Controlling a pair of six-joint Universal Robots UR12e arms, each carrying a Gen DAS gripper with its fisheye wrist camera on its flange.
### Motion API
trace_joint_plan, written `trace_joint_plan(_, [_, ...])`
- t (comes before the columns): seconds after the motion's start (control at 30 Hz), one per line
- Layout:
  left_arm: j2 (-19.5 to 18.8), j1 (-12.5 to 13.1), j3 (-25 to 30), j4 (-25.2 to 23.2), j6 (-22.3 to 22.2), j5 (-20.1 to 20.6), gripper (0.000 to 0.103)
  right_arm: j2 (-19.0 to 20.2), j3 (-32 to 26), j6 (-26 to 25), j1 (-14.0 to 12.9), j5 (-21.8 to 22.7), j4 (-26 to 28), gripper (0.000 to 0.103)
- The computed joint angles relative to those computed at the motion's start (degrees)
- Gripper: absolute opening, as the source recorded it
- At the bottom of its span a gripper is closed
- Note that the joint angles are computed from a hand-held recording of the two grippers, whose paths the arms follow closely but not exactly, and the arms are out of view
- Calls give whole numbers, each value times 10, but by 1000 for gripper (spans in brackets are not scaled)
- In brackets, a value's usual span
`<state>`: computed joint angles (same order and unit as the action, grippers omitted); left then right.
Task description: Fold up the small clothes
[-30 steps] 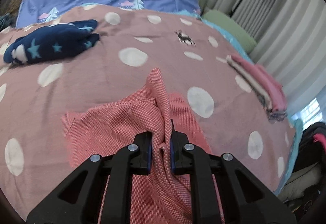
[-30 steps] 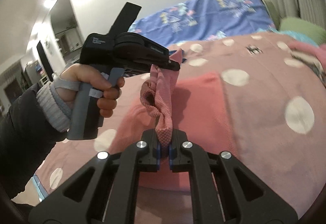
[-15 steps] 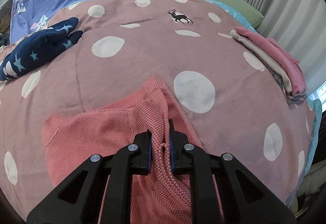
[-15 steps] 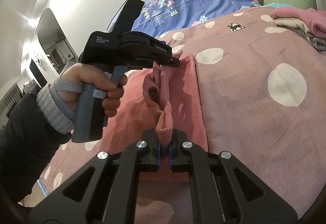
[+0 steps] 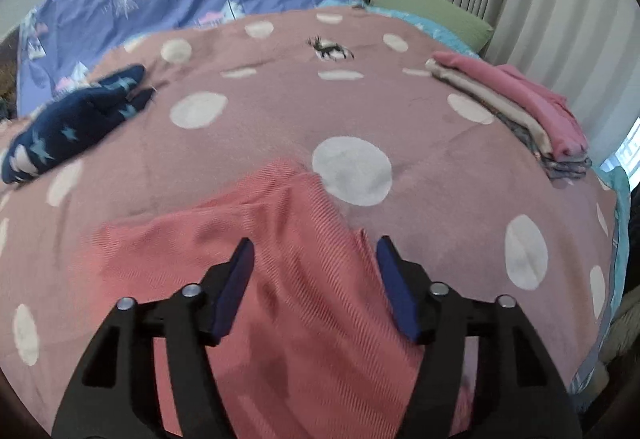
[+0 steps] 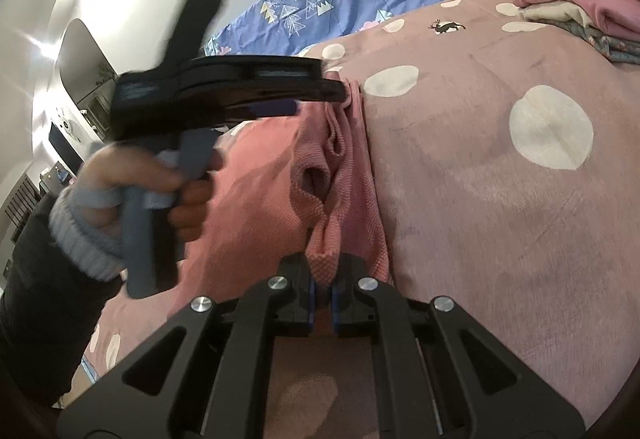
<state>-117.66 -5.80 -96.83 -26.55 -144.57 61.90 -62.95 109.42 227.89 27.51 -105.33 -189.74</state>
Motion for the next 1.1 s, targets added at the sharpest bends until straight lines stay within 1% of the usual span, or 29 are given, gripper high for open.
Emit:
trace_joint_plan(0.07, [16,13,-23,25,7,-12,73,0,0,1,0,1,1,6])
trace_joint_plan(0.1, [26,24,-39,38,14,-22,75,0,0,3,-1,2,2,6])
trace_joint_plan(0.17, [41,41,-60,45,27,-37,77,0,0,6,-1,4,2,6])
trace_joint_plan(0.2, [48,51,-71,45,33,-48,78,0,1,6,-2,5,2,6])
trace_joint_plan(0.27, [64,75,-93,26,46,-75,80,1,0,7,-2,6,2,6])
trace_joint_plan(0.33, [78,96,-116,9,62,-85,81,1,1,7,-3,8,2,6])
trace_joint_plan(0.37, [85,104,-127,2,72,-84,81,1,1,8,-4,10,1,6])
trace_joint_plan(0.4, [93,111,-142,2,85,-74,81,1,1,10,-5,14,0,6])
trace_joint_plan(0.47, [103,118,-163,9,108,-56,81,1,4,21,-11,31,-10,6])
trace_joint_plan(0.5, [110,120,-177,16,128,-43,81,0,6,28,-14,42,-17,6])
trace_joint_plan(0.6, [120,120,-204,36,170,-29,81,-1,14,62,-26,80,-48,6])
trace_joint_plan(0.67, [120,119,-215,61,181,-23,81,-2,17,78,-31,95,-61,6])
trace_joint_plan(0.73, [110,111,-223,111,162,2,81,-4,18,90,-33,104,-68,6])
trace_joint_plan(0.77, [106,109,-222,122,151,10,81,-4,18,94,-33,106,-70,6])
trace_joint_plan(0.87, [99,110,-216,135,108,4,81,-7,18,101,-32,109,-77,6])
trace_joint_plan(0.97, [94,111,-216,167,78,4,81,-8,19,104,-31,110,-91,5])
trace_joint_plan(1.03, [87,109,-221,213,68,35,81,-9,18,102,-30,102,-89,5])
trace_joint_plan(1.1, [80,106,-224,245,76,75,83,-11,19,103,-28,93,-78,5])
